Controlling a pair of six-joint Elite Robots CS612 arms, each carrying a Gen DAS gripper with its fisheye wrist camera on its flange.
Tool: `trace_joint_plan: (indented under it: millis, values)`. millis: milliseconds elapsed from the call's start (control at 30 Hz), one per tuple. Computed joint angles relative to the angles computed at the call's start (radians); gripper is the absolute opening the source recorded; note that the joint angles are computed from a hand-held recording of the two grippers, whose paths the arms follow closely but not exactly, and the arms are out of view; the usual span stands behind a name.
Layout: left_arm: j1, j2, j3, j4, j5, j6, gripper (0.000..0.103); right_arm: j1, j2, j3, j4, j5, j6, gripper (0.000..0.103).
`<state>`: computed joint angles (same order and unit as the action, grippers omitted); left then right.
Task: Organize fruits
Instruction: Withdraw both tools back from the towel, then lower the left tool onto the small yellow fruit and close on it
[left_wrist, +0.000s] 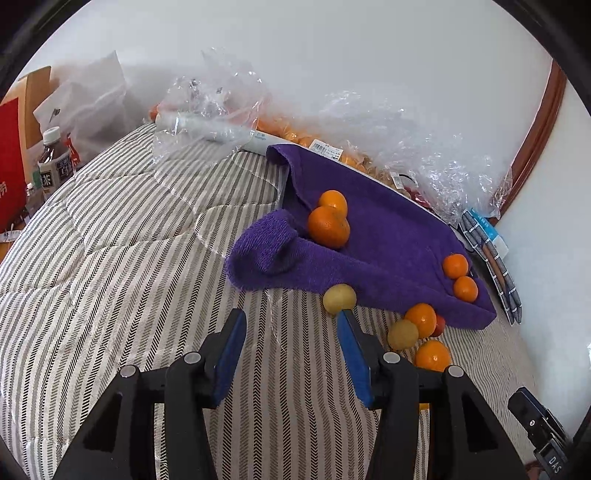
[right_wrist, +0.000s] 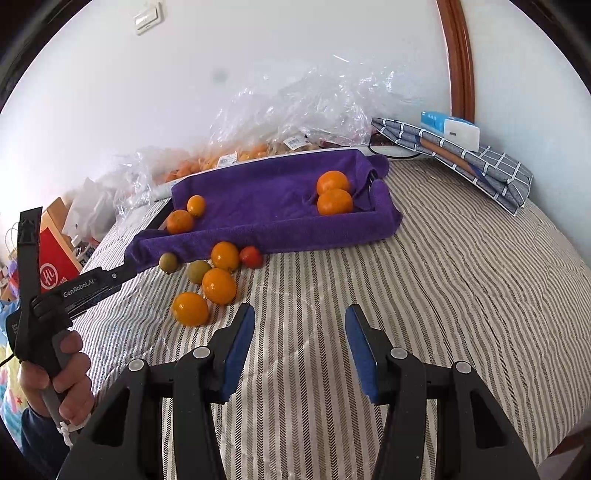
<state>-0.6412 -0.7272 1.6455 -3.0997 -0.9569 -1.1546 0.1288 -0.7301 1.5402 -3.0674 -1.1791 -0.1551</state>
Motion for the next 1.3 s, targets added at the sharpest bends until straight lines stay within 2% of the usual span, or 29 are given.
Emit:
trace_joint_plan:
  millis: [167,233,300,333,433,500,567,633,700,900,1000,1067,1133,1233,1300]
  values:
    - [0.001,0.020,-0.044,0.005,-0.019,0.107,0.047,-0.001,-0.006,0.016,-0.022,-0.014,-0.027,0.051]
    - [0.007,0.031,-0.073,0.016,-0.047,0.157,0.047,-0.004,-0.006,0.021,-0.038,-0.008,-0.030,0.051]
    - [0.012,0.041,-0.103,0.057,-0.060,0.180,0.047,-0.007,-0.003,0.016,-0.024,0.003,-0.031,0.051]
    - [0.014,0.044,-0.123,0.113,-0.051,0.165,0.046,-0.008,-0.001,0.011,-0.012,0.007,-0.032,0.051]
    - [0.029,0.057,-0.165,0.185,-0.094,0.180,0.036,-0.008,0.009,-0.008,0.023,0.014,-0.037,0.051]
    - [0.032,0.060,-0.168,0.174,-0.102,0.184,0.027,-0.006,0.016,-0.022,0.034,0.016,-0.033,0.051]
    - [0.034,0.059,-0.153,0.127,-0.109,0.176,0.024,-0.004,0.022,-0.032,0.038,0.021,-0.029,0.051]
    - [0.027,0.054,-0.126,0.073,-0.077,0.154,0.024,-0.001,0.029,-0.044,0.035,0.024,-0.028,0.051]
    - [0.019,0.048,-0.111,0.059,-0.043,0.135,0.024,0.005,0.038,-0.060,0.035,0.020,-0.029,0.051]
    - [0.017,0.034,-0.087,0.094,0.015,0.024,0.024,0.020,0.072,-0.142,0.124,0.038,-0.038,0.051]
    - [0.016,0.031,-0.088,0.123,0.048,-0.006,0.024,0.026,0.092,-0.178,0.140,0.063,-0.040,0.050]
    - [0.017,0.029,-0.087,0.132,0.057,-0.019,0.024,0.031,0.103,-0.194,0.142,0.065,-0.049,0.044]
    - [0.022,0.030,-0.086,0.128,0.039,-0.024,0.024,0.039,0.117,-0.218,0.157,0.063,-0.057,0.042]
    - [0.033,0.031,-0.083,0.119,-0.002,-0.044,0.024,0.049,0.133,-0.252,0.225,0.063,-0.094,0.032]
    - [0.036,0.031,-0.071,0.089,-0.009,-0.063,0.024,0.051,0.139,-0.264,0.241,0.065,-0.110,0.031]
